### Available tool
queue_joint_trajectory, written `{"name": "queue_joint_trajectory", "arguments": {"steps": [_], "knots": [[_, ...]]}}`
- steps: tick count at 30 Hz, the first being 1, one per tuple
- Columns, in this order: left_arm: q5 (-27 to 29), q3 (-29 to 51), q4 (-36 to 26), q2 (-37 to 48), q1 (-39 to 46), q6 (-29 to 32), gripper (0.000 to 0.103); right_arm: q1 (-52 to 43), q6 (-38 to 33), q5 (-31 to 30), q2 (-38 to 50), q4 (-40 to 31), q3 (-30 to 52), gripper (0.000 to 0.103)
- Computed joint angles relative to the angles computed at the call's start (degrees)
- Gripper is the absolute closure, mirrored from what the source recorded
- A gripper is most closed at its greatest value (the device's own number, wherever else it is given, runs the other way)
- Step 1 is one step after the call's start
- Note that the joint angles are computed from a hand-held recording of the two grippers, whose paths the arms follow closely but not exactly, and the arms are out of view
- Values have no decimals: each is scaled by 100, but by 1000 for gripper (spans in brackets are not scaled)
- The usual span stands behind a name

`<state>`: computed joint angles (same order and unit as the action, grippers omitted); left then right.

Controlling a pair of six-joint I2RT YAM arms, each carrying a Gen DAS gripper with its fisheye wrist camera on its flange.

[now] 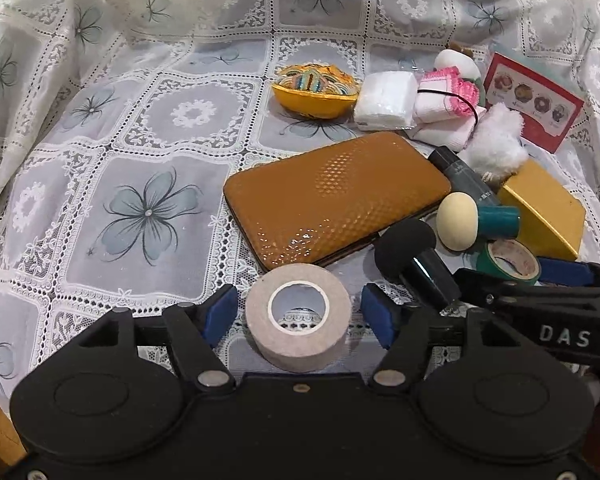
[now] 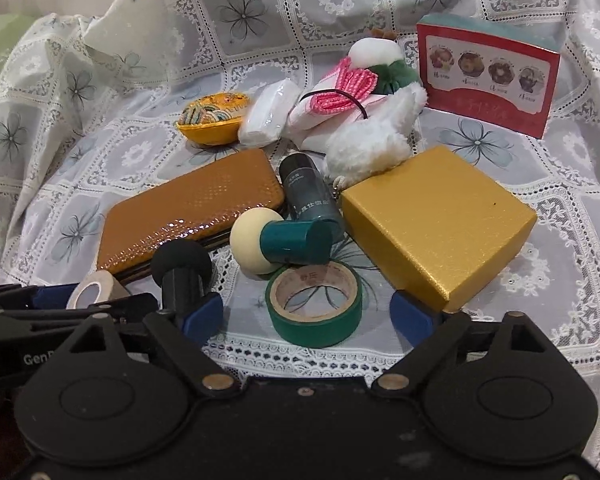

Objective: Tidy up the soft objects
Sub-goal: 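Grasp the beige tape roll with the left tool while the right tool grasps the green tape roll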

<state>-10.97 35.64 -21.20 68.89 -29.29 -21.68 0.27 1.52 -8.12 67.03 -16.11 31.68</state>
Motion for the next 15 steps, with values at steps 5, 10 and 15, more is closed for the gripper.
{"name": "queue_joint_trajectory", "arguments": {"steps": [5,10,15], "knots": [[105,203,-209,84,56,30,53,315,-15,576,-38,-120,87,55],[448,347,-453,8,247,28,56,286,107,479,-162,-341,171,55],[198,475,-962,-309,-62,-149,56,115,138,289,-656,-863,198,55]]}}
